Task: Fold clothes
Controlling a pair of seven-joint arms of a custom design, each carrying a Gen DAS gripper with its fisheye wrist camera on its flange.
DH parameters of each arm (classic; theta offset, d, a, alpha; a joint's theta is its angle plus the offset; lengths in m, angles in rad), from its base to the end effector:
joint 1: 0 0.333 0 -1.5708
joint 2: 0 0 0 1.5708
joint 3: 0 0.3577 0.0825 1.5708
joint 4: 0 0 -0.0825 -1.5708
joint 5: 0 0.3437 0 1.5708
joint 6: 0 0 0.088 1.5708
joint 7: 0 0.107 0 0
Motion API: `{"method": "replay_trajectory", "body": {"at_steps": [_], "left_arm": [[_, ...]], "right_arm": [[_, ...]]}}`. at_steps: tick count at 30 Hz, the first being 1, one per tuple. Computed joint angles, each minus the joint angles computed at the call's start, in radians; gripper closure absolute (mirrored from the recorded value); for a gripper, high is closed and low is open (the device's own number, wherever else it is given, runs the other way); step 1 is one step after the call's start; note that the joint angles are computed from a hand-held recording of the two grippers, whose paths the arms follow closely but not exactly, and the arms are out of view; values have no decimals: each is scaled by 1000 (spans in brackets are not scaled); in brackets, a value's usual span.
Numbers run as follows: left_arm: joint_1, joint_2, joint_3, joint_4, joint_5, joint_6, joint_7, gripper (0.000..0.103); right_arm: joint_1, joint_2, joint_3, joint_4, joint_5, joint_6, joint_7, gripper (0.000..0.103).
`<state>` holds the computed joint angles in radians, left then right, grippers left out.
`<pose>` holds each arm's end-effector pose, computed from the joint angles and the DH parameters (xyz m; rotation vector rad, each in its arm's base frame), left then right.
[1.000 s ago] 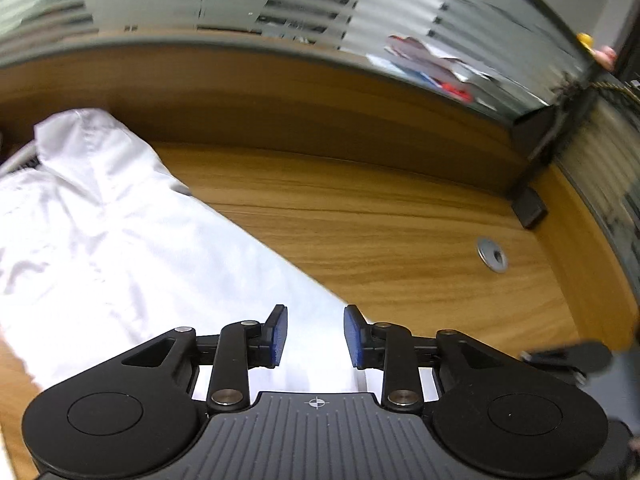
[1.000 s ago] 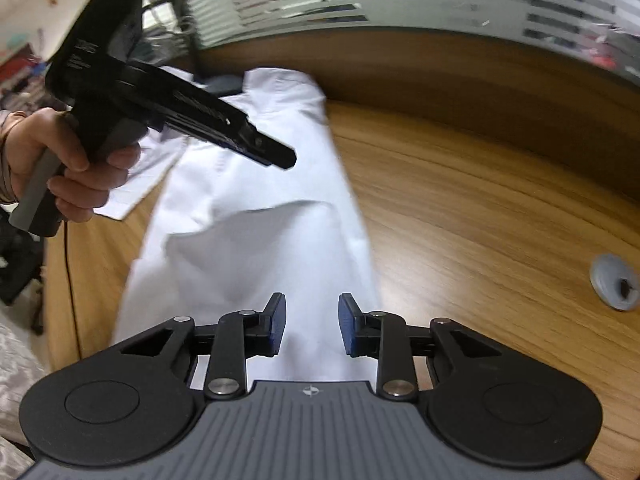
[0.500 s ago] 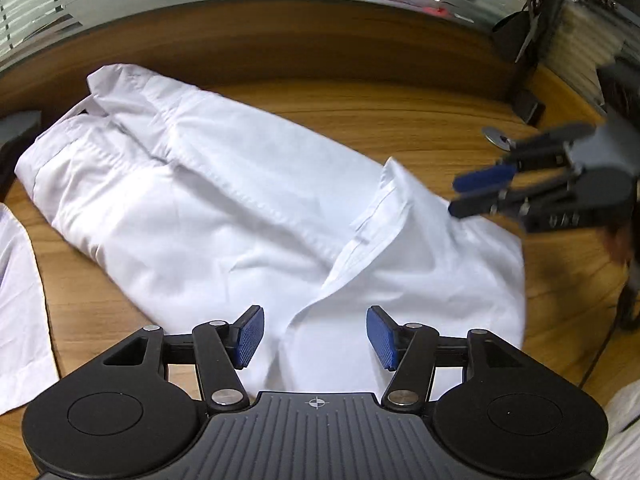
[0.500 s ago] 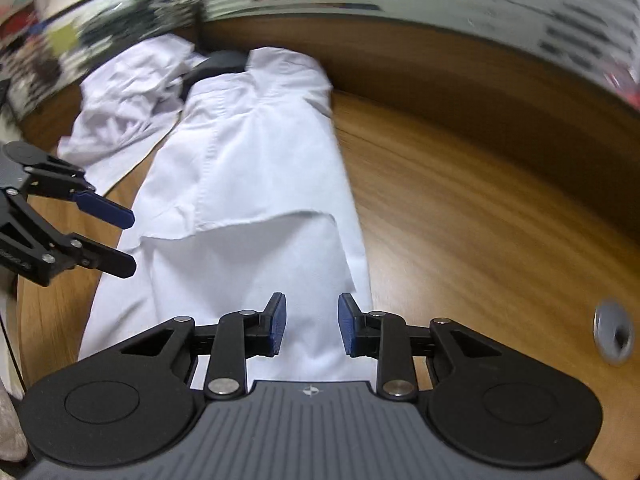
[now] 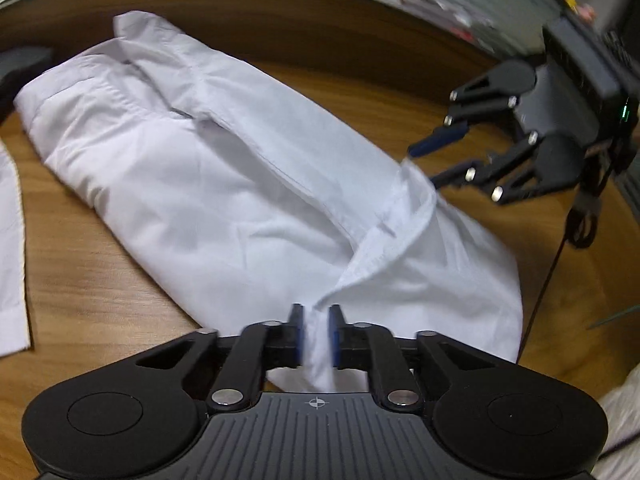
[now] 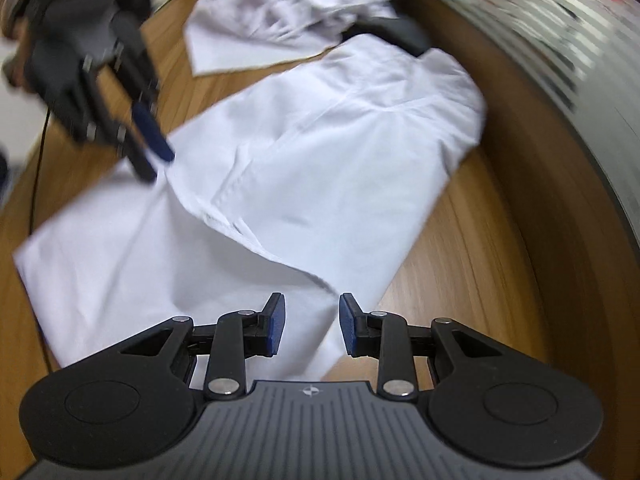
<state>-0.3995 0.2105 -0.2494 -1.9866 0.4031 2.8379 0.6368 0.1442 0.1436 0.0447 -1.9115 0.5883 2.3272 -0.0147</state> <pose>0.4835 -0.3775 0.4991 -1.9453 2.0191 -0.9380 0.5782 0.1190 0.5115 -2.6139 0.1961 -0.2945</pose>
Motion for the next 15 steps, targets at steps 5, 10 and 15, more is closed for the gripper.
{"method": "replay_trajectory", "body": {"at_steps": [5,10,15], "left_arm": [[-12,-13,20,-13,42,31,-83,100],[24,-9,-25,-14,-49,22,13,98],[30,-6,-29,-18,-94,34,54,81]], "right_arm": [[-31,101,6,174,-18,-240,-72,59],[-31,237,13,411,-122,-482,-31,42],[-18,389,23,679,-218,-729,17,42]]}}
